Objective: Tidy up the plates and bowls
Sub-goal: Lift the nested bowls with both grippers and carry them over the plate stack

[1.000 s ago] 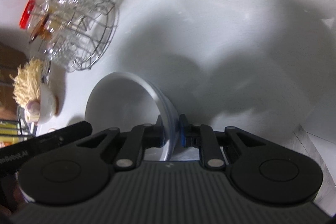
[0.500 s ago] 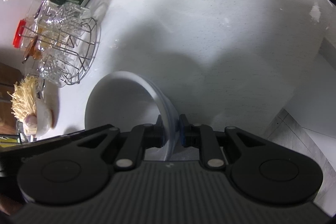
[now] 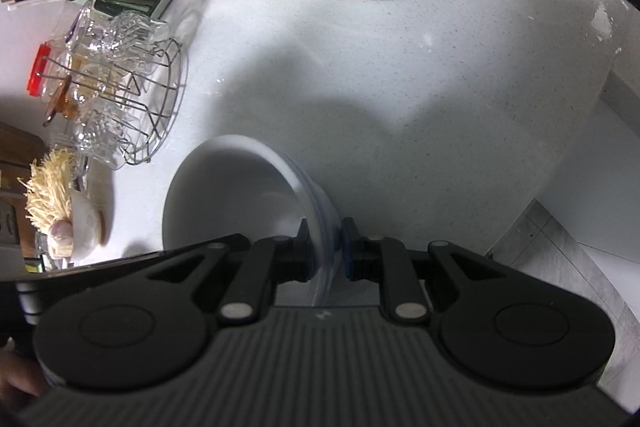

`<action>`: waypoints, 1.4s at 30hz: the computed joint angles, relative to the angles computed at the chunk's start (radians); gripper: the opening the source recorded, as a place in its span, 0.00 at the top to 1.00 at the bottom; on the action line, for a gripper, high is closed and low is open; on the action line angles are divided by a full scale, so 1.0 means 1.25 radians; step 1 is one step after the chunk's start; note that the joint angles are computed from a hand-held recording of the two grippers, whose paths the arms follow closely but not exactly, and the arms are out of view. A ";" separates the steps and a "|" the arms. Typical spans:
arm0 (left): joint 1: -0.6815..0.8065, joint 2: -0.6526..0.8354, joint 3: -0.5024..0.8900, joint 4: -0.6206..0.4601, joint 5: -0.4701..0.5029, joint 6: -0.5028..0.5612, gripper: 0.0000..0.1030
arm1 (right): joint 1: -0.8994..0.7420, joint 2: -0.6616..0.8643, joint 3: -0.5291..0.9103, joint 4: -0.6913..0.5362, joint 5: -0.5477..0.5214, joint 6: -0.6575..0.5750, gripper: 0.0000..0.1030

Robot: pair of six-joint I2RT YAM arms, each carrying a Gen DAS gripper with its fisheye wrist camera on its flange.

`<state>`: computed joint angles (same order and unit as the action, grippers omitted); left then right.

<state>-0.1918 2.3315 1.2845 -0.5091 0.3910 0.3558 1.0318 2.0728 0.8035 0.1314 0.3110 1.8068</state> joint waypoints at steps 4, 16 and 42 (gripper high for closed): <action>-0.008 -0.004 -0.013 0.027 0.003 -0.015 0.83 | 0.001 0.000 -0.017 0.018 -0.002 0.019 0.83; 0.001 -0.038 -0.037 0.039 0.005 -0.015 0.86 | 0.020 -0.021 -0.013 -0.014 0.027 0.014 0.83; 0.039 -0.327 -0.126 -0.071 0.072 0.039 0.86 | 0.147 -0.221 0.104 -0.417 0.211 0.096 0.83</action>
